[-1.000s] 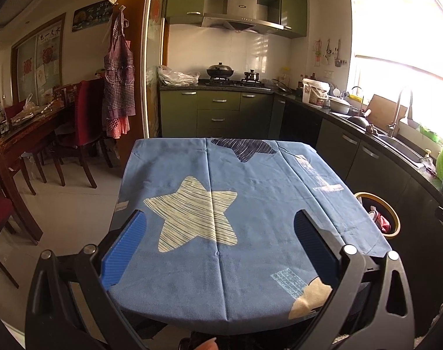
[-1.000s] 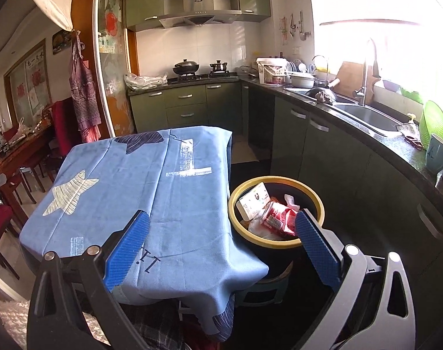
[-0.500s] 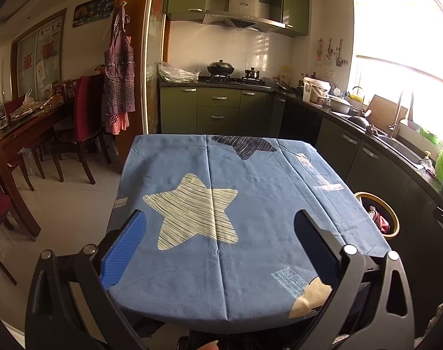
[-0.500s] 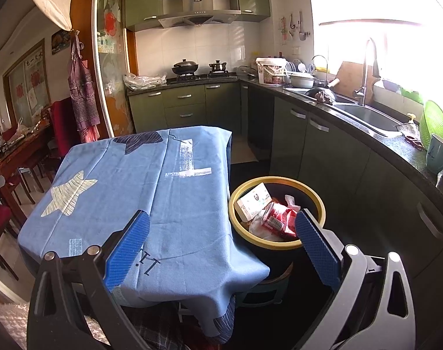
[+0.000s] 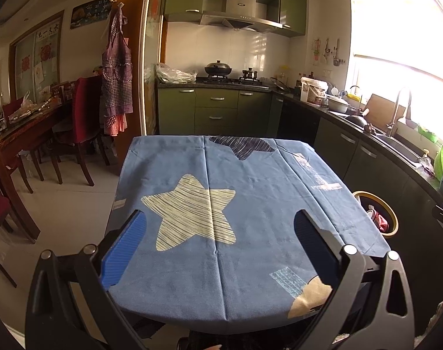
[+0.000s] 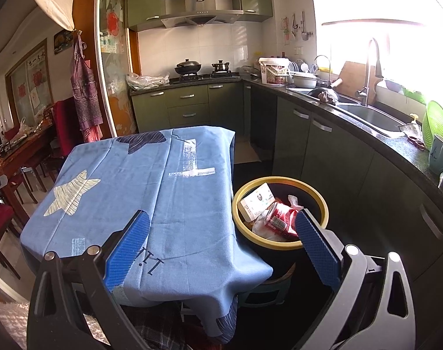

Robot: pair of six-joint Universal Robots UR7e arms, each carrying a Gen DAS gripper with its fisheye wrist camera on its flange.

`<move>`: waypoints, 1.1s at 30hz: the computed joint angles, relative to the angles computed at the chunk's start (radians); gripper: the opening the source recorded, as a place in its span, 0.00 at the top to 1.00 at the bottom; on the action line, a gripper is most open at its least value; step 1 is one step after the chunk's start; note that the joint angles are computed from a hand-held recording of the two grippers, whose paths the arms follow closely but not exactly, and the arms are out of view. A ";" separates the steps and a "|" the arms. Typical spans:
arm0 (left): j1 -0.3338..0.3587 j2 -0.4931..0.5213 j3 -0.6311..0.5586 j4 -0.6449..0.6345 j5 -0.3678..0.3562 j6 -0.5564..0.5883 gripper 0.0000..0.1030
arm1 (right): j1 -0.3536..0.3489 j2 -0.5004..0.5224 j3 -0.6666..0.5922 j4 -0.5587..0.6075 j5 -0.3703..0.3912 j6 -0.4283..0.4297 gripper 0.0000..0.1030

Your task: Collect trash

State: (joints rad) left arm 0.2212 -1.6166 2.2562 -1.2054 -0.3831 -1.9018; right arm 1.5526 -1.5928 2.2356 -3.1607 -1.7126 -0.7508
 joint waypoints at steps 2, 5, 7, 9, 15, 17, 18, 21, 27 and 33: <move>0.000 0.001 0.000 0.000 0.000 0.000 0.06 | 0.001 0.001 -0.001 0.001 -0.002 0.001 0.04; 0.000 -0.001 0.003 -0.010 0.000 0.006 0.06 | 0.001 0.001 -0.001 0.003 0.000 0.000 0.04; 0.000 0.000 0.002 -0.007 0.000 0.004 0.06 | 0.000 0.001 0.001 0.002 0.001 -0.001 0.04; 0.000 0.000 0.002 -0.006 0.000 0.004 0.06 | 0.000 0.001 0.000 0.004 0.001 0.000 0.04; 0.003 -0.003 0.003 -0.018 0.000 0.017 0.06 | 0.000 0.003 0.000 0.008 0.003 -0.001 0.04; 0.002 -0.003 0.003 -0.019 -0.001 0.019 0.06 | 0.000 0.002 0.003 0.009 0.005 -0.004 0.04; 0.003 -0.003 0.003 -0.021 -0.002 0.022 0.06 | -0.002 0.001 0.004 0.010 0.007 -0.005 0.04; 0.005 0.001 0.001 -0.024 -0.003 0.029 0.06 | -0.005 0.004 0.004 0.011 0.010 -0.005 0.04; 0.015 -0.002 0.013 -0.084 -0.006 0.084 0.06 | -0.004 0.006 0.006 0.013 0.007 -0.006 0.04; 0.017 -0.002 0.017 -0.101 -0.008 0.100 0.06 | -0.003 0.008 0.003 0.016 0.006 -0.004 0.04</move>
